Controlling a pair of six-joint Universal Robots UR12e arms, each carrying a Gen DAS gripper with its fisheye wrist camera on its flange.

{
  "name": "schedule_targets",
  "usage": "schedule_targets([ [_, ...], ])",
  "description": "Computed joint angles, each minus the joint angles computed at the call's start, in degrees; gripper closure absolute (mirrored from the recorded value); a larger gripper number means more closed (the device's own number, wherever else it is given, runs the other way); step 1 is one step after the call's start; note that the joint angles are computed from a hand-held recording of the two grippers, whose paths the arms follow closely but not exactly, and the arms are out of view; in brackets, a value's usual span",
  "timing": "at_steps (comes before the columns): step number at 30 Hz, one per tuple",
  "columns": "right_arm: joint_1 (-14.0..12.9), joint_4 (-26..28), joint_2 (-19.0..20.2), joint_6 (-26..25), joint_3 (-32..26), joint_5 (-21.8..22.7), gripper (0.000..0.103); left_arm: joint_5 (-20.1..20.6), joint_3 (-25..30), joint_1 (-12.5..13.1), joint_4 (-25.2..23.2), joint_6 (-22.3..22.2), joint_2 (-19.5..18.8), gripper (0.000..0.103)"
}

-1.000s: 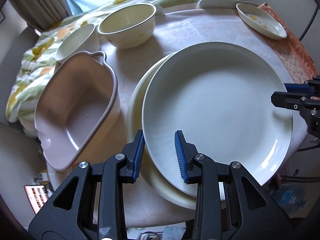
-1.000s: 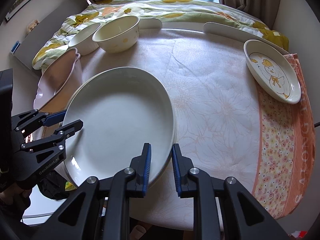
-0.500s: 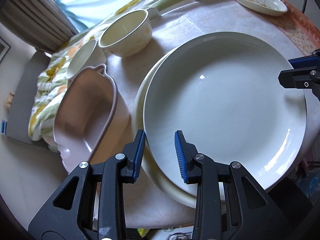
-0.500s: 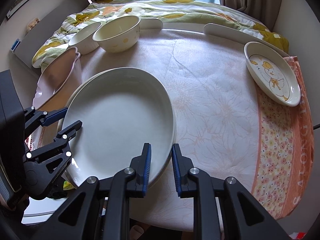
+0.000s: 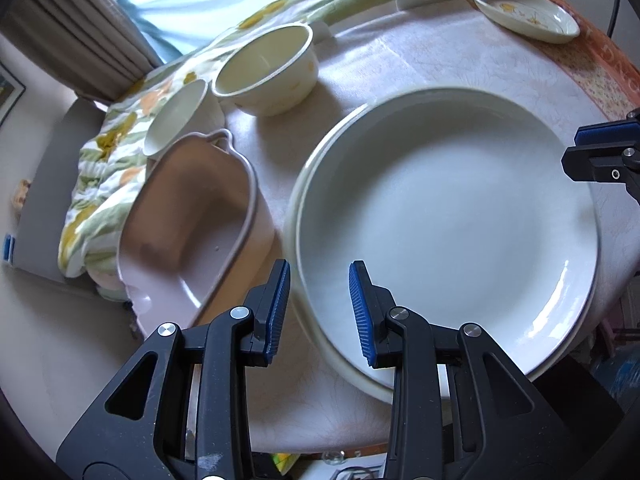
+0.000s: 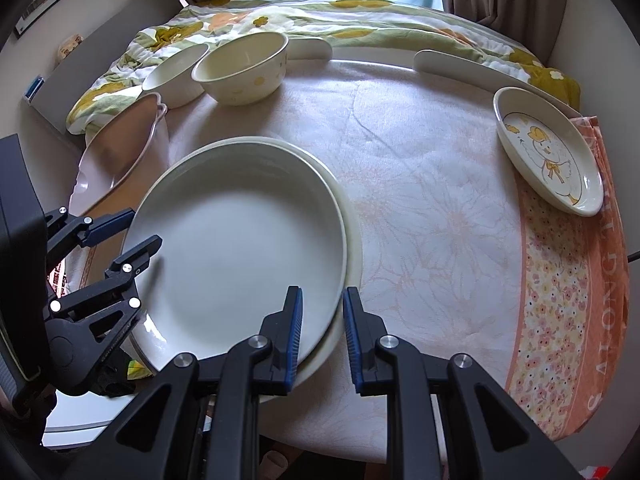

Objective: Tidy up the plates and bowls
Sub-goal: 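Open both tools to release the white plate on the stack, then grasp the rim of the yellow-hat duck plate with both tools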

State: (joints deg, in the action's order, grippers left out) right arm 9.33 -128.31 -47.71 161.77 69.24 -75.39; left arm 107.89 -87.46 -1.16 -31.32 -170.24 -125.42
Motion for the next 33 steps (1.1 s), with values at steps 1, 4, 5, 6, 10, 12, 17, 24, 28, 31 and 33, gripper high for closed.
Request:
schedule_targets([
  [1,-0.2,-0.1,-0.2,0.5,0.0,0.5,0.084,-0.4,0.1,0.1,-0.3,-0.4,0.3,0.075],
  [4,-0.8,-0.5,-1.0,2.1,0.2,1.5,0.084,-4.0,0.1,0.8,0.3,-1.6,1.8,0.075],
  [5,-1.0,-1.0,-1.3,2.8,0.4,1.8,0.084,-5.9,0.2,1.1,0.5,-2.4,2.3,0.075],
  [6,-1.2,-1.9,-1.7,3.6,0.7,1.9,0.084,-8.0,0.4,1.5,1.1,-3.3,2.8,0.074],
  [10,-2.6,-3.3,-3.3,6.7,1.1,4.0,0.079,-15.6,1.9,2.6,5.7,-5.7,3.7,0.000],
  [12,-3.1,-6.1,-4.3,8.4,2.0,3.0,0.043,-18.7,2.5,2.8,9.1,-6.0,3.7,0.000],
  [17,-5.1,-12.5,-6.0,13.4,4.3,2.0,0.000,-30.9,9.6,3.5,3.0,-5.3,0.8,0.000],
  [24,-7.6,-10.1,-5.0,18.9,1.5,-3.1,0.000,-34.2,25.7,1.3,-6.8,0.1,-7.9,0.000],
  [28,-9.0,-8.9,-1.5,22.3,-2.6,-1.5,0.000,-34.9,40.4,-0.3,-16.7,1.5,-16.5,0.000],
  [31,-9.7,-7.2,2.0,25.2,-6.3,0.1,0.000,-35.7,52.4,-1.2,-26.5,2.7,-23.9,0.000],
  [33,-10.2,-6.0,4.6,27.0,-9.1,1.2,0.003,-35.2,63.4,-2.0,-34.4,2.5,-30.5,0.004],
])
